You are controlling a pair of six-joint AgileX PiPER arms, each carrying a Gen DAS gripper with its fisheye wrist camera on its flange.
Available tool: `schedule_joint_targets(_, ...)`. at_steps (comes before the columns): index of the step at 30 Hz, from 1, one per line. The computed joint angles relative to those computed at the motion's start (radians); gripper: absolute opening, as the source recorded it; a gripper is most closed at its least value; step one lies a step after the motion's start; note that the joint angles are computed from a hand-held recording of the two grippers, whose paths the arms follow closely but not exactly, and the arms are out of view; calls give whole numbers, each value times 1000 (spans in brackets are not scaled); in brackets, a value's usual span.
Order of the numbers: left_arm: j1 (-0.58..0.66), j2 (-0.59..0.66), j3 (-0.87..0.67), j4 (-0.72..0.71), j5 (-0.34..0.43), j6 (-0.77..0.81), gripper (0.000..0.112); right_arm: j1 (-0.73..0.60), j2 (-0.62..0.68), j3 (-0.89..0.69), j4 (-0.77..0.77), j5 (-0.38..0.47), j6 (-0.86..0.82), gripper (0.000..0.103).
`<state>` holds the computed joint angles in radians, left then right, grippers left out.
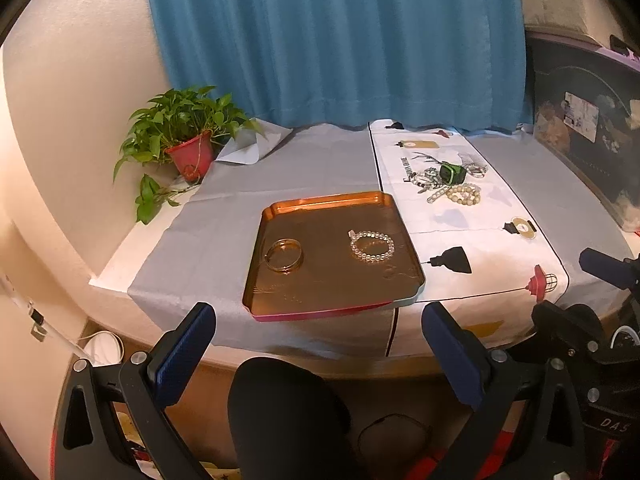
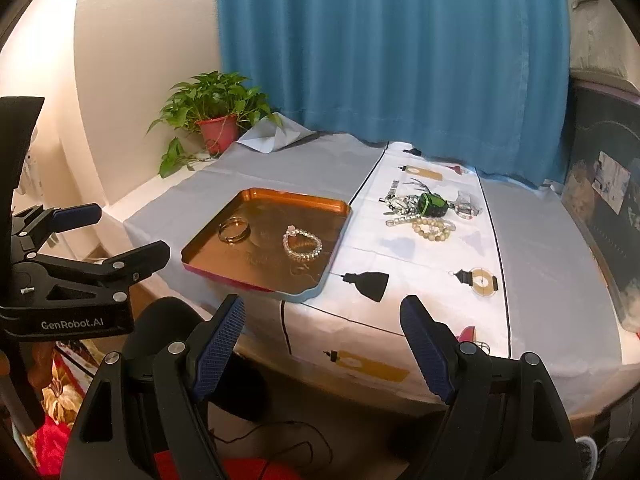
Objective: Organize jewelry
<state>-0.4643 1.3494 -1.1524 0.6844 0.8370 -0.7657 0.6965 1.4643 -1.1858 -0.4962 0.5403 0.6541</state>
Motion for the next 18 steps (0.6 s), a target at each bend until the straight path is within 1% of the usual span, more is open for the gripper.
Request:
schedule_joint_targets(5, 10, 19, -6, -15, -10, 11, 102, -12, 5, 12, 16, -15, -6, 80)
schedule_joint_targets(13, 25, 66, -38, -33, -21, 26, 102, -64, 30, 6, 102, -40, -90, 80)
schedule_joint_targets(18, 39, 123, -78, -46, -24, 38, 102, -109, 55, -4, 164, -61, -154, 80)
